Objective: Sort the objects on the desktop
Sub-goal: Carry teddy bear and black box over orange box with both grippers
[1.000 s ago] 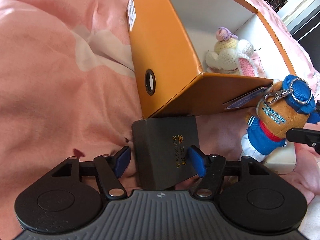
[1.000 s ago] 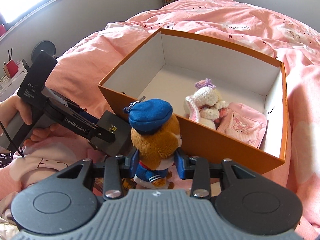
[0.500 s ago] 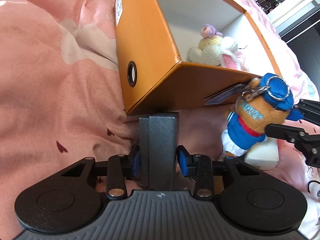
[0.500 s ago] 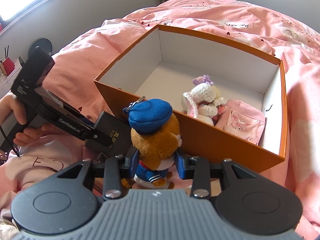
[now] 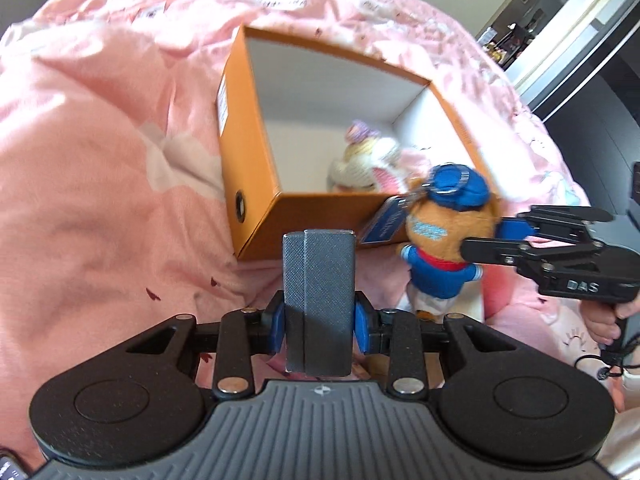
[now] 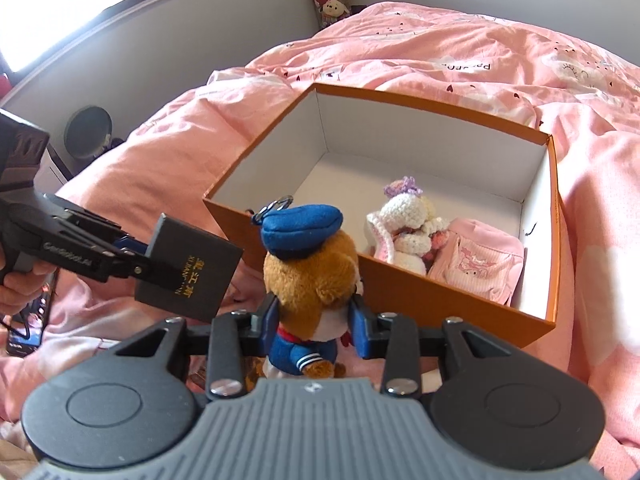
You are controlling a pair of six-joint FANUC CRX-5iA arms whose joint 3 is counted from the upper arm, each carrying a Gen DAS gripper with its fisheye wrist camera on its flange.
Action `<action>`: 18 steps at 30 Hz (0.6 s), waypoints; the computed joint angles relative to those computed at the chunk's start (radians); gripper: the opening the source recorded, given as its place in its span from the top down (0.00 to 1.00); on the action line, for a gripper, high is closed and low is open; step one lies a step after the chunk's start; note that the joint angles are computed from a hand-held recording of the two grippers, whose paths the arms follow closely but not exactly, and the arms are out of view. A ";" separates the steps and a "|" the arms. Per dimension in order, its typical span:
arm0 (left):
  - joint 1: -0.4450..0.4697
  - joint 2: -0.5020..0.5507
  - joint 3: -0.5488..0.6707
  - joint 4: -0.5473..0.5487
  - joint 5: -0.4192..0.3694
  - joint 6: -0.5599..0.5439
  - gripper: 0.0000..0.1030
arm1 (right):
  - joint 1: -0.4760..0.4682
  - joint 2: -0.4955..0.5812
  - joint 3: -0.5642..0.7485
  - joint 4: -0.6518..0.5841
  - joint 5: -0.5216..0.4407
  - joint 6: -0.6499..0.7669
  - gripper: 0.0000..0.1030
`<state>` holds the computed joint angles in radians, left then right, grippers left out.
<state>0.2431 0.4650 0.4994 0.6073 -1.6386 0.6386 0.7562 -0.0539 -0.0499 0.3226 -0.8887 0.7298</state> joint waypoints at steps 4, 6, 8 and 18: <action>0.002 -0.038 -0.015 0.074 0.021 -0.022 0.63 | -0.015 -0.018 0.010 -0.017 0.037 0.002 0.62; -0.006 -0.055 -0.024 0.110 0.052 -0.019 0.63 | -0.024 -0.025 0.014 -0.015 0.057 -0.002 0.62; -0.016 -0.066 -0.033 0.149 0.087 -0.020 0.63 | -0.035 -0.029 0.018 -0.010 0.082 -0.008 0.62; -0.114 -0.021 0.038 0.134 0.239 0.067 0.63 | -0.121 0.013 0.040 0.047 0.226 -0.114 0.62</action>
